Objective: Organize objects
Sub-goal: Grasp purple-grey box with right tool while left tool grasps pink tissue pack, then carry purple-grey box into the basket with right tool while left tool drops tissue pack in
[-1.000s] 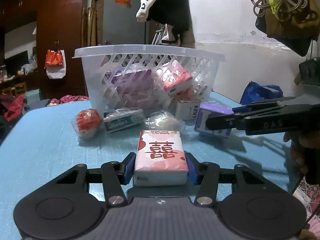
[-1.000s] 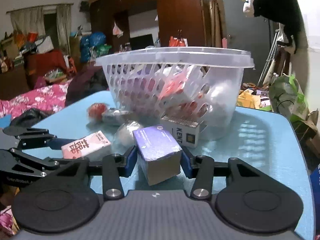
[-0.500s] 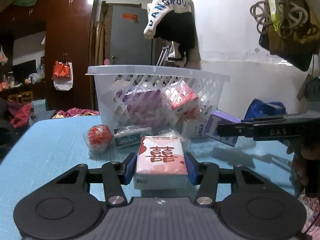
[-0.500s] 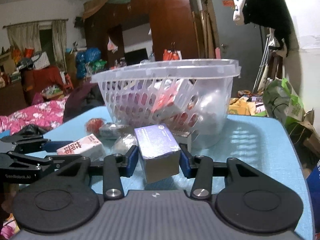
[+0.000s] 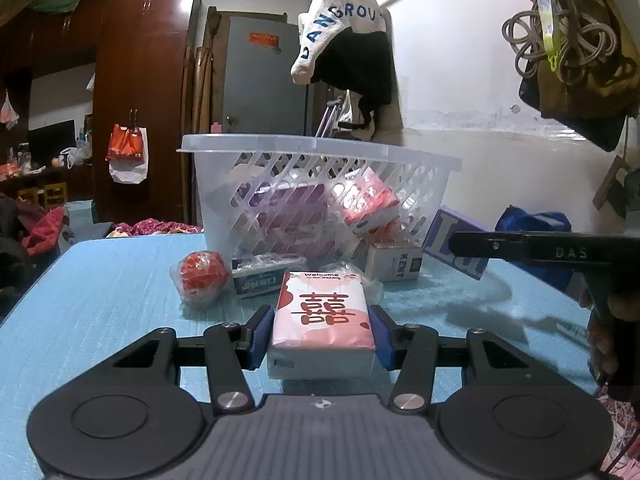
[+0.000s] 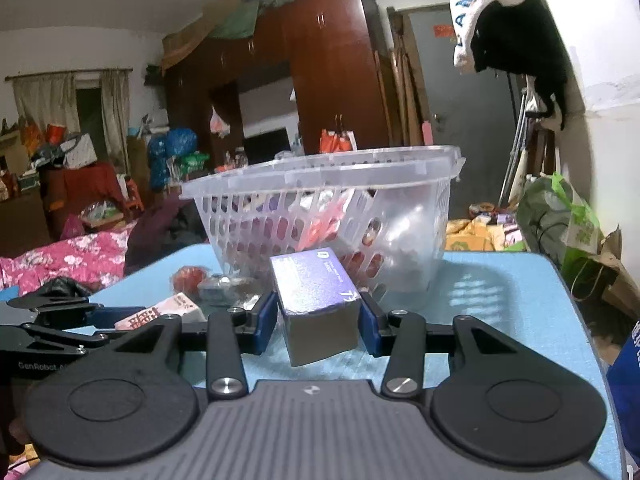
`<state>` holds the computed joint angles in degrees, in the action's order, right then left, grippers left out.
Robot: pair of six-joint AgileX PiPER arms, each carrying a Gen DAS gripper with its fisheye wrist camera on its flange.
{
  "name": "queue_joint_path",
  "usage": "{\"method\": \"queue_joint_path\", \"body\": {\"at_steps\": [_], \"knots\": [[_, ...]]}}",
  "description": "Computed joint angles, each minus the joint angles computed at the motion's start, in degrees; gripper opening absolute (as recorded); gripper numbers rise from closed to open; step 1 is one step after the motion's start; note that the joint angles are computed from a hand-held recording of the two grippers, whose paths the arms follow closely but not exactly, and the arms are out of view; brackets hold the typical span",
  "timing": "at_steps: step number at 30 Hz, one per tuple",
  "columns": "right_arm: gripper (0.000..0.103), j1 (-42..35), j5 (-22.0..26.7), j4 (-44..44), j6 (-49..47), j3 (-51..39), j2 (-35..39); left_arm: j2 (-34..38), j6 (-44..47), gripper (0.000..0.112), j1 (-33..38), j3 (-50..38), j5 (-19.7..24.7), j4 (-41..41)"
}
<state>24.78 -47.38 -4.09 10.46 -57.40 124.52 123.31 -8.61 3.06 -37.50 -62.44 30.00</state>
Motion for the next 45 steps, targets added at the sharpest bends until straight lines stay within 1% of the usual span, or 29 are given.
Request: {"method": "queue_joint_path", "body": {"at_steps": [4,6,8,9,10,11,13,16,18,19,20,21,22,23,24,26,27,28,29,31,32,33,34,36,38,40,42,44,45], "knots": [[0.047,-1.09,-10.74,-1.72,2.22,3.88,1.07,-0.6,-0.64,0.055,2.02,1.67,-4.63,0.77],[0.046,-0.8,-14.2,-1.43,1.77,5.68,0.83,-2.27,-1.76,0.055,3.65,2.19,-6.06,2.47],[0.046,0.2,-17.52,-0.06,0.78,7.58,-1.16,-5.49,-3.77,0.055,4.52,1.58,-5.2,4.07],[0.046,0.99,-17.97,1.56,-0.26,7.7,-2.58,-7.33,-5.16,0.055,4.42,0.63,-3.61,4.53],[0.046,1.56,-16.69,2.73,-1.55,6.94,-4.36,-9.15,-6.51,0.055,3.9,-0.71,-1.32,4.57],[0.046,1.86,-13.12,3.59,-3.21,4.86,-6.22,-11.14,-8.33,0.055,2.84,-3.07,2.25,4.21],[0.046,2.35,-1.66,7.47,-8.05,-2.54,-8.36,-12.71,-12.65,0.055,1.17,-8.93,8.44,5.38],[0.046,1.48,15.53,12.47,-14.79,-19.34,-5.18,-11.95,-22.67,0.055,-1.93,-22.42,20.94,10.8],[0.049,1.16,25.29,17.09,-21.09,-30.15,-1.25,-9.25,-25.11,0.055,-4.6,-31.16,28.75,10.92],[0.054,0.95,30.43,20.14,-24.58,-35.2,0.77,-6.99,-29.03,0.059,-5.75,-36.36,33.71,13.78],[0.071,0.75,34.04,22.86,-27.5,-38.62,2.39,-4.44,-34.47,0.062,-6.88,-41.26,38.44,18.94],[0.088,0.89,35.36,27.85,-32.71,-40.44,3.55,-2.44,-37.62,0.065,-7.61,-44.23,41.17,21.8],[0.092,1.2,34.39,30.54,-36.1,-40.09,4.22,-1.12,-38.48,0.065,-8.15,-45.8,43.57,22.37],[0.093,1.75,32.05,31.17,-37.19,-37.63,3.73,-0.82,-37.04,0.065,-7.97,-45.09,43.67,21.29],[0.095,2.21,29.57,30.01,-35.99,-34.22,2.51,-1.85,-33.32,0.065,-7.17,-42.09,41.48,17.92],[0.103,2.81,22.0,22.53,-26.77,-23.18,-1.8,-5.05,-24.52,0.071,-4.4,-32.43,31.29,11.15],[0.103,2.88,17.95,18.91,-22.11,-18.24,-3.52,-6.48,-21.57,0.081,-2.69,-27.56,26.12,9.58],[0.103,3.12,14.26,17.36,-18.86,-13.1,-5.23,-7.37,-18.24,0.09,-1.76,-23.8,22.56,6.76],[0.103,3.29,12.13,16.75,-16.89,-10.26,-5.6,-7.89,-15.49,0.092,-0.85,-20.7,20.14,4.27],[0.103,3.52,11.72,17.99,-15.45,-8.23,-4.72,-7.43,-14.51,0.092,0.71,-18.27,18.98,3.18],[0.103,4.05,12.93,21.47,-16.85,-9.42,-3.41,-6.5,-14.55,0.092,1.44,-18.2,18.82,3.51],[0.103,4.61,16.4,27.2,-20.53,-12.28,-2.02,-5.43,-14.31,0.092,1.62,-19.29,20.27,3.51],[0.103,4.65,21.41,32.93,-24.93,-16.13,0.04,-4.34,-13.49,0.092,1.38,-20.62,22.77,2.34],[0.103,5.07,27.16,44.39,-34.5,-22.31,3.7,-2.76,-14.26,0.091,1.26,-23.6,27.3,2.55],[0.103,6.69,28.56,55.84,-45.63,-26.12,6.11,-1.05,-15.87,0.091,1.3,-26.43,30.37,3.76],[0.103,8.14,28.41,67.21,-57.09,-29.58,8.14,0.27,-18.55,0.091,1.53,-28.97,33.36,5.38],[0.102,8.89,28.23,77.65,-66.07,-32.84,9.92,1.06,-19.69,0.091,2.23,-29.26,34.01,6.25],[0.096,8.54,30.26,80.2,-66.98,-34.02,10.46,1.7,-21.59,0.091,2.12,-30.38,35.6,7.47],[0.095,8.61,29.91,78.04,-64.0,-33.21,10.15,1.89,-21.96,0.091,2.16,-30.35,35.53,7.77]]}}
